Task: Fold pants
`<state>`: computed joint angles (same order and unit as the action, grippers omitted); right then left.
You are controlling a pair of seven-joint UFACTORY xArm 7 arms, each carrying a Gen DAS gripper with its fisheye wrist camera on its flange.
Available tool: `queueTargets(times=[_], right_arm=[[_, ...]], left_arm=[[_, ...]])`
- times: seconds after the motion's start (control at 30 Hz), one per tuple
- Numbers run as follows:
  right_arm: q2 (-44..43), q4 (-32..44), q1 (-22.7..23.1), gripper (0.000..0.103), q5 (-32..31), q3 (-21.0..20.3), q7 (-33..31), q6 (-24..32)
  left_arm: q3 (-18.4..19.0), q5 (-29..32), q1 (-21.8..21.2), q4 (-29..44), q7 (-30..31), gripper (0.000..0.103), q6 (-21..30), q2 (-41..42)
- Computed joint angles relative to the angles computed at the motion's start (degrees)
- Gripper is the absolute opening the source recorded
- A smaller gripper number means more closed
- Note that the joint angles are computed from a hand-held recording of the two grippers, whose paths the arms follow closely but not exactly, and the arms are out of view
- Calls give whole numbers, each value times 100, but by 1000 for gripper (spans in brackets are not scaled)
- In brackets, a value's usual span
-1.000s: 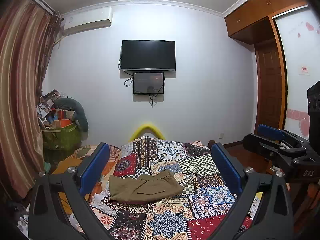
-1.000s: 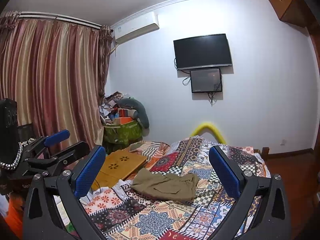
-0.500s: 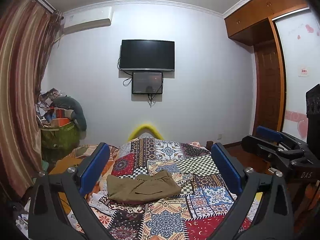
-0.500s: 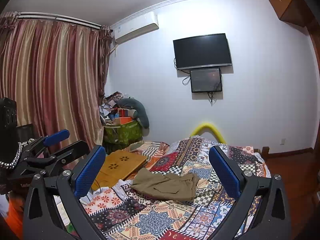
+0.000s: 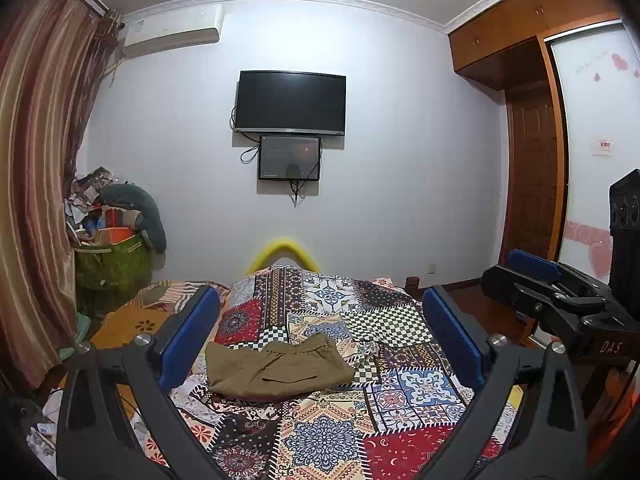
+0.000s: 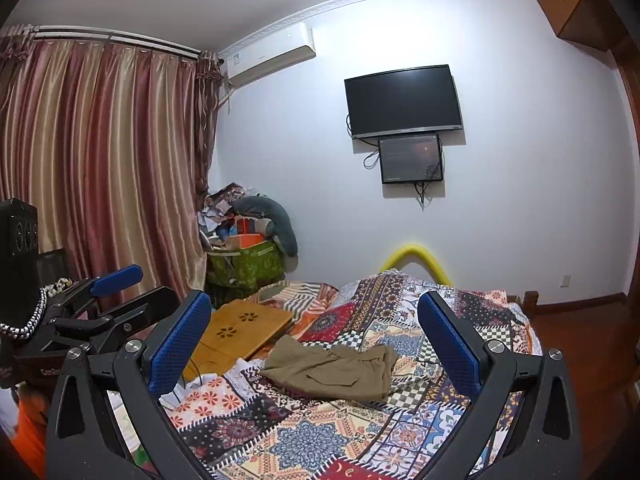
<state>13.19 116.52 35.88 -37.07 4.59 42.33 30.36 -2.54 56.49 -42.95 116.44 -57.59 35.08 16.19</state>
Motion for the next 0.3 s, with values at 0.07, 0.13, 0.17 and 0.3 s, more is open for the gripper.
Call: queueTargets(times=[0.07, 0.13, 0.17, 0.3], right_arm=[[4, 0, 7, 103, -8, -2, 15, 11], [17, 19, 18, 103, -12, -1, 25, 30], [31, 40, 22, 103, -8, -1, 23, 38], [74, 112, 38, 103, 25, -12, -3, 68]], left_arm=[[2, 3, -3, 8, -4, 102, 2, 8], [9, 15, -8, 3, -25, 102, 1, 5], [11, 17, -5, -3, -36, 102, -7, 4], [5, -19, -2, 33, -7, 102, 5, 37]])
